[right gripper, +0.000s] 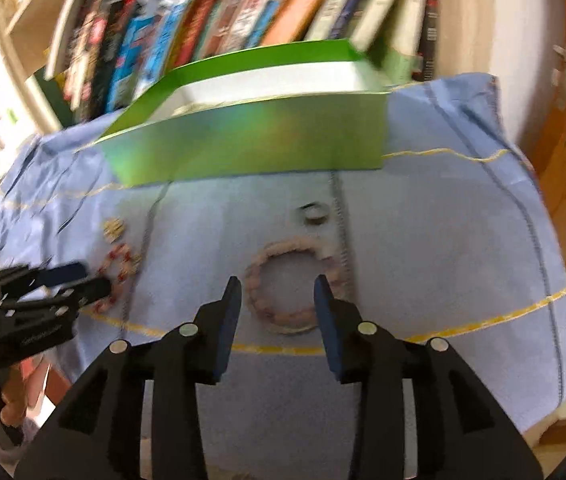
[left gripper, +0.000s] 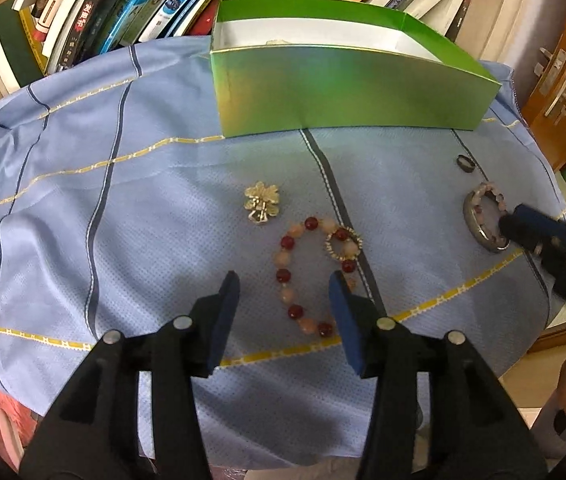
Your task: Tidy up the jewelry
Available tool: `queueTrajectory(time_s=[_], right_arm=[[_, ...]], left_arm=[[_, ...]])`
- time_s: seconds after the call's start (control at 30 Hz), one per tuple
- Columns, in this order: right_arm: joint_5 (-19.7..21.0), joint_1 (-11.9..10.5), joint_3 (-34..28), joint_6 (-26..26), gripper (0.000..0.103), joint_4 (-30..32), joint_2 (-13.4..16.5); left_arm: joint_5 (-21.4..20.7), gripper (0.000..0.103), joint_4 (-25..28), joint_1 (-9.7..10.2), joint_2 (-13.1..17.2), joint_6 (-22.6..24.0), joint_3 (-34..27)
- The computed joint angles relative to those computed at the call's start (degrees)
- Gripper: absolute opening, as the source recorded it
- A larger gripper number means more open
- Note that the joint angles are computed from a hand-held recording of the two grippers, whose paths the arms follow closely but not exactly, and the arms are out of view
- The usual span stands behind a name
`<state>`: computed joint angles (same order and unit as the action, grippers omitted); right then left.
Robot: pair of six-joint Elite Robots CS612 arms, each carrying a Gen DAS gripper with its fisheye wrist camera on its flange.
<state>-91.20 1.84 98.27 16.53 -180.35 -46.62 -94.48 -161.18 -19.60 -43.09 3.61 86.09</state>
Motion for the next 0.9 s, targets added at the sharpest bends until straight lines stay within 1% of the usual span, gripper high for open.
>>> queueTrajectory(time_s=[0.07,0.13,0.2,0.3,0.4,0.43,0.47,0.5,0.53,0.57,0.7,0.9], right_arm=[[-2.1,-0.2,-0.2,1.1,0.038,0.8,0.1],[-2.1,-0.6,-0.5,1.5,0.038,1.6,0.4],[-2.3,-0.5,-1.1,0.8,0.037,2.2,0.8],[-1.9,-0.4,-1.9,-0.3,0.024,2.1,1.4],[-4.3,0.1,-3.0,-1.3,0.015,2.5,2.0],[-4.6,0.2,-3.0,-1.3,0.01,2.5,2.0],[-4.2,0.1,-3.0,-1.2,0.009,2.4,2.0],[-3.7,0.0,-2.9,-1.1,0.008,2.2,1.9],[-3.5,-0.1,-2.8,-1.0,0.008,2.0,1.9],[-3.5,-0.1,-2.7,-0.9,0.008,1.6,1.8],[-3.1,-0.2,-1.6,-0.2,0.008,-0.3,1.1],[-4.2,0.2,0.2,-1.1,0.008,-5.2,-0.9]], left_arm=[[0.2,0.047,0.0,0.0,0.2,-0.1,-0.2],[0.5,0.047,-0.1,-0.09,0.3,0.0,-0.3],[1.0,0.047,-0.3,-0.26,0.4,0.1,-0.5],[1.4,0.047,-0.4,-0.4,0.6,0.1,-0.7],[2.1,0.046,-0.8,-0.61,0.7,0.0,-0.7],[2.4,0.041,-1.1,-0.68,0.6,0.0,-0.6],[2.3,0.037,-1.4,-0.71,0.7,-0.1,-0.5],[2.3,0.027,-1.5,-0.74,0.6,-0.3,-0.5],[2.6,0.012,-1.5,-0.8,0.6,-0.7,-0.5],[2.8,0.008,-1.5,-0.79,0.7,-1.0,-0.6],[2.9,0.008,-1.7,-0.65,0.6,-1.7,-0.6],[2.9,0.008,-6.0,-0.23,-1.0,-1.7,1.3]])
